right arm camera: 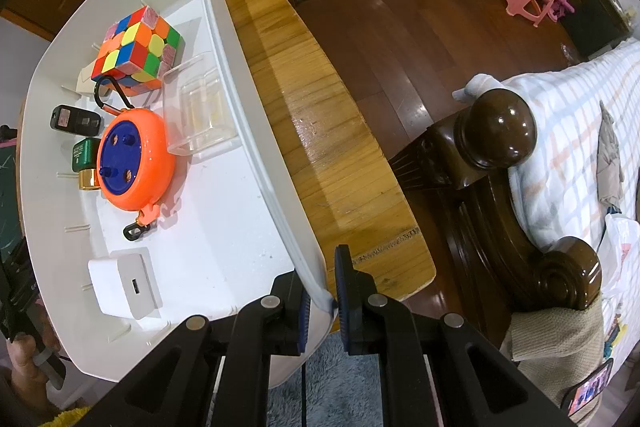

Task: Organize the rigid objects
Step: 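Carry the white plastic piece with the left tool over the tray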

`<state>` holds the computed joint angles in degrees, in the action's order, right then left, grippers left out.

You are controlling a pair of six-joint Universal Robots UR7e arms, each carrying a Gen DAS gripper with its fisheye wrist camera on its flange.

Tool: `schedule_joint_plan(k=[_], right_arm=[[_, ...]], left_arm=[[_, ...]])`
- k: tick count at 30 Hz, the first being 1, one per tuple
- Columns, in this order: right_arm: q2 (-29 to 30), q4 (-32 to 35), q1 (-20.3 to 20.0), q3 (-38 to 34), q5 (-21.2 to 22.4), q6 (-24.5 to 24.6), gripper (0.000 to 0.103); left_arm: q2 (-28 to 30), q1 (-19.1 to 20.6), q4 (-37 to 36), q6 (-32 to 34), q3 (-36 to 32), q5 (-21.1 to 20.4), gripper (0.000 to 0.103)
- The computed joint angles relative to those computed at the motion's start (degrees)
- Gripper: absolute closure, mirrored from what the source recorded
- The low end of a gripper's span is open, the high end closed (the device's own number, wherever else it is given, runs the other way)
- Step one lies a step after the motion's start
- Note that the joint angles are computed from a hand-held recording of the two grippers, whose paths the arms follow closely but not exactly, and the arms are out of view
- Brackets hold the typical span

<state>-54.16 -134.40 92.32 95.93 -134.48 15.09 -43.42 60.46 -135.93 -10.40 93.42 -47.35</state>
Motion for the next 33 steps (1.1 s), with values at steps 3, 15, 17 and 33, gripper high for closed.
schedule_joint_plan(k=[3,15,17,33], right_arm=[[-0.10,-0.23,0.00,0.07,0.20,-0.13,0.092],[-0.80,-1.25,-0.42,1.19,1.38,-1.38,0.093],[-1.06,-2.26,-0.46,1.70,1.76,-2.19,0.093],[-4.15,-5.57,-1.98,4.61,8.25,-7.62,0.093]], left_arm=[[-0.45,-0.12,0.37,-0.69,0.06,0.07,0.043],[-6.57,-3.42,4.83,-2.59,-0.59,0.62,0.043],[-7.14,-4.30,7.17,-3.11,-1.79,-0.52,0.043],[-2.99,-12.59,11.59,1.86,-9.18,-6.26,0.042]])
